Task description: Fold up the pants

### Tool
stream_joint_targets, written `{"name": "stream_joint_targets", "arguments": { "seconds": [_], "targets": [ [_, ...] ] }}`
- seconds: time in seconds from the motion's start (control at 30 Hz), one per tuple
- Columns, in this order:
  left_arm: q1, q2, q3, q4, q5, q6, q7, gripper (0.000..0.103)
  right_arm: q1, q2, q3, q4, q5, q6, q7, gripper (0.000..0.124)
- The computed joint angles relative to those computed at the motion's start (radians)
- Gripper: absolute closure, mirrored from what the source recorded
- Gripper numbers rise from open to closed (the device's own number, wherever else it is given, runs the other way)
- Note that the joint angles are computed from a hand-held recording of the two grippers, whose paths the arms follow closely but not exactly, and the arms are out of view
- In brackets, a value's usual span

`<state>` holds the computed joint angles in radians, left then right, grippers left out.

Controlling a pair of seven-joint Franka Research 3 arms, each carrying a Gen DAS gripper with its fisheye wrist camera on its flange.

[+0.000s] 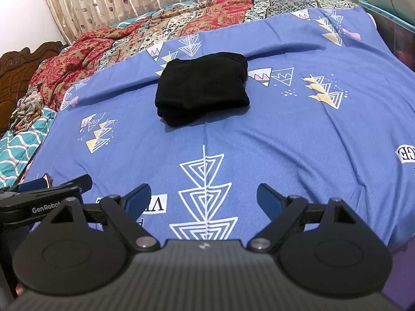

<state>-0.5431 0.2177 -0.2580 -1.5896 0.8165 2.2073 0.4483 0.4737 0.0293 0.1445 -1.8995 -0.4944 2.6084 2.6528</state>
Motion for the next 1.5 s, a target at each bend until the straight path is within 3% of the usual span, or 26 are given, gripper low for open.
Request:
{"name": "stream_joint_targets", "arguments": {
  "seconds": [0.47, 1.5],
  "targets": [
    [-0.004, 0.024, 0.0, 0.034, -0.066, -0.036, 0.042, 0.0, 0.001, -0.003, 0.002, -0.007, 0.005, 0.005, 0.016, 0.033],
    [-0.042, 0.058, 0.011, 0.081, -0.012, -0.112, 0.085, 0.0, -0.005, -0.006, 0.0, -0.018, 0.011, 0.017, 0.005, 0.033]
  ]
}}
